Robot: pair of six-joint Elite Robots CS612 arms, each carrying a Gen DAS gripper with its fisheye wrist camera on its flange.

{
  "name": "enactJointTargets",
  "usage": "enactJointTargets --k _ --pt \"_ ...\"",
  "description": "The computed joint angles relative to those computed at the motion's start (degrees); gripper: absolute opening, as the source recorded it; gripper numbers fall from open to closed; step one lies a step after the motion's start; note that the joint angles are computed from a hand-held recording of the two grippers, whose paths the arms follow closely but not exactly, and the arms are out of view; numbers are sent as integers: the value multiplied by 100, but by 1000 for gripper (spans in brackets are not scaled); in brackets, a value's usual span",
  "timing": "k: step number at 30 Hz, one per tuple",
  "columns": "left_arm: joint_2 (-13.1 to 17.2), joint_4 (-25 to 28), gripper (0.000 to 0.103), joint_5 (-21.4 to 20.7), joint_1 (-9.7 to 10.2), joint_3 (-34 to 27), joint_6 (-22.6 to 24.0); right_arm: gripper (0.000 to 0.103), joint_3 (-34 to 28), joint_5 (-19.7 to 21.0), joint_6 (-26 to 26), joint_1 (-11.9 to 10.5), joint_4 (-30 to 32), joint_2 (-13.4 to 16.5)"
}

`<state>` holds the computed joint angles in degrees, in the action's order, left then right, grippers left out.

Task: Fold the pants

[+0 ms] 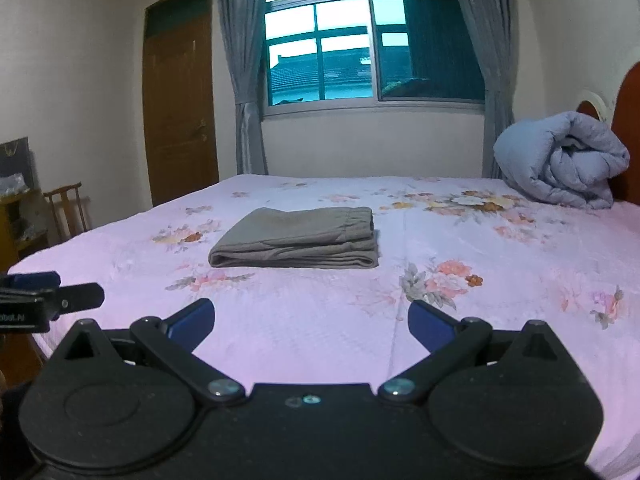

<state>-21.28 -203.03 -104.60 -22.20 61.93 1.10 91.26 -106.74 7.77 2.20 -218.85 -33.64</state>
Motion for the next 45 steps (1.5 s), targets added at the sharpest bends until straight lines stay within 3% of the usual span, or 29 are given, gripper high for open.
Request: enactJointTargets --k 45 --pt "-4 12 103 -22 -21 0 90 98 148 -57 24 35 -32 -80"
